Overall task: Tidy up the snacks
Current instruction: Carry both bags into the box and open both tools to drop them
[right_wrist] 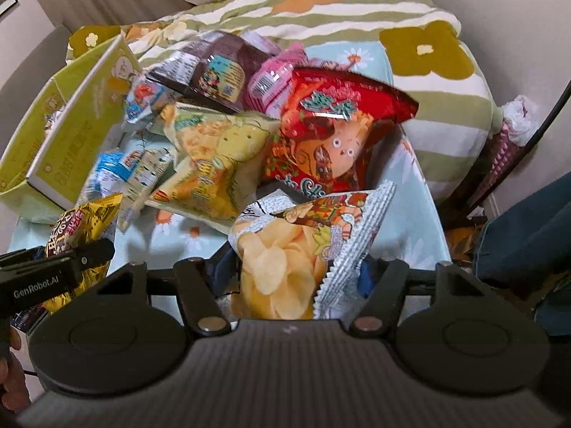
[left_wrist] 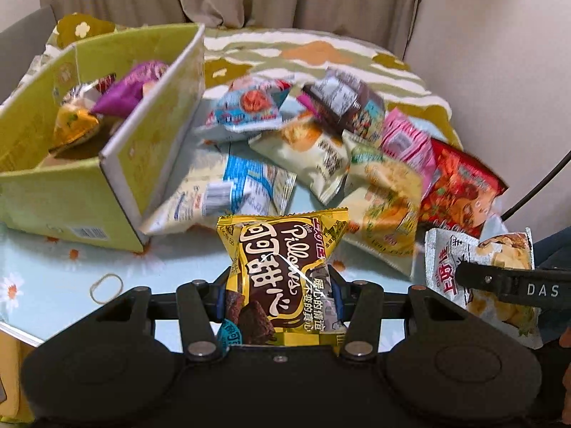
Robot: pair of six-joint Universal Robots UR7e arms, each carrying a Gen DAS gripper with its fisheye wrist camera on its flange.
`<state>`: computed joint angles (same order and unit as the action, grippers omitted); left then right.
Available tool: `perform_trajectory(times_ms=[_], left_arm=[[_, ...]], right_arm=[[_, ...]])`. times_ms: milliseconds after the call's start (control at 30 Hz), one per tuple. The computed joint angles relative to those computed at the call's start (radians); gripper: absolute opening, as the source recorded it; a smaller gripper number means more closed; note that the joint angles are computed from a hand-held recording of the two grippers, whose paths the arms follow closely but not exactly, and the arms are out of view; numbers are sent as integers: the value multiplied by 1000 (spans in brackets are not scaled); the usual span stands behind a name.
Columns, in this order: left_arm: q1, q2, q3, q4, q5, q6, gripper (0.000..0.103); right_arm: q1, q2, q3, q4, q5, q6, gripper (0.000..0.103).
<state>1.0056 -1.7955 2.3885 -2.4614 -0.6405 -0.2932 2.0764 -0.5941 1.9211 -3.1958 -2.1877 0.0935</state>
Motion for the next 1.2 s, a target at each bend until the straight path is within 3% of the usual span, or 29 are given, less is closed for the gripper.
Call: perform_trajectory(times_ms=[367,633,900,1200], left_arm=[[-45,-53,-52,-14,56,71,54],[-15,-72,-146,-76,97,211,54],[98,-18,-297,-185,86,410,54],[305,99,-490,-211,-4,604,55]], right_arm=[[79,-6,-68,-15,10,-32,80],[149,74,-243,13,54,-81,80],[195,226,-515,102,108,-100,80],[232,471,-921,336,108,-70,80]])
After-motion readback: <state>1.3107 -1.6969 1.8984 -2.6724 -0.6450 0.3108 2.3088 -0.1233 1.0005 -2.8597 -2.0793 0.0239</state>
